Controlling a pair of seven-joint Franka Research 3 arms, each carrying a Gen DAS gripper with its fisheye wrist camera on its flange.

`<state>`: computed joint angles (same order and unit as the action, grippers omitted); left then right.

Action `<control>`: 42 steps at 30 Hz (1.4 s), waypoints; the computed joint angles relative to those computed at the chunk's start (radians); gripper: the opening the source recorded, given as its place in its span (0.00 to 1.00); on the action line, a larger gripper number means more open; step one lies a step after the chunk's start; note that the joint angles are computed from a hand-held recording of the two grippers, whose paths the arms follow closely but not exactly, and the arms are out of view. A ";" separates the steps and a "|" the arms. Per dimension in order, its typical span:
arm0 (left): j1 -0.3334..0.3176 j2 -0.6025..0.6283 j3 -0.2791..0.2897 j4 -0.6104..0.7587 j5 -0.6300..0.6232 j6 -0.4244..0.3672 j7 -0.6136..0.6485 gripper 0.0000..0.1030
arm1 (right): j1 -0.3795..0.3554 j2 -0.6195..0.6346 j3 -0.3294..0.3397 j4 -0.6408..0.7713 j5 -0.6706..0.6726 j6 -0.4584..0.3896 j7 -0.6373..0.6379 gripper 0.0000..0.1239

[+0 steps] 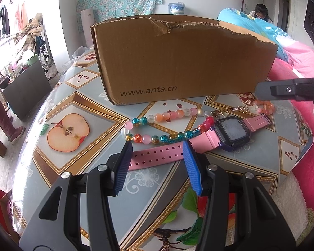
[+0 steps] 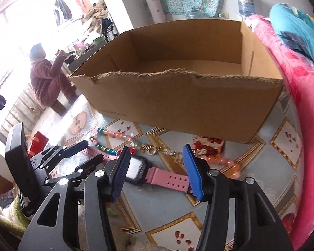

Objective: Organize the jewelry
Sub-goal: 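Close the right tool on the smartwatch face and lift it, then grasp the pink watch strap with the left tool while the right tool holds the watch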

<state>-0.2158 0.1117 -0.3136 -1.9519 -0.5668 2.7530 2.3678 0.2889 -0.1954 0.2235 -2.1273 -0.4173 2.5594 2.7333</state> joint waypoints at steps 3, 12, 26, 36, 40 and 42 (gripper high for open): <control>0.000 -0.003 0.003 -0.003 0.011 -0.004 -0.012 0.46 | 0.013 0.045 -0.017 0.015 0.049 0.054 -0.045 0.41; -0.005 -0.032 0.015 -0.037 0.035 -0.003 -0.008 0.46 | 0.068 0.094 -0.055 0.005 0.266 0.124 -0.217 0.42; 0.000 -0.073 0.065 -0.036 0.007 -0.153 0.019 0.46 | 0.118 0.138 -0.001 0.158 0.040 -0.198 -0.229 0.42; 0.004 -0.113 0.089 -0.050 -0.170 -0.170 0.168 0.46 | 0.163 0.199 -0.062 0.227 0.125 -0.245 -0.417 0.42; -0.019 -0.138 0.088 -0.086 -0.207 -0.112 0.259 0.46 | 0.149 0.175 -0.077 0.197 0.252 -0.210 -0.544 0.42; -0.030 -0.146 0.092 -0.091 -0.218 -0.116 0.299 0.46 | 0.138 0.159 -0.084 0.174 0.339 -0.187 -0.619 0.41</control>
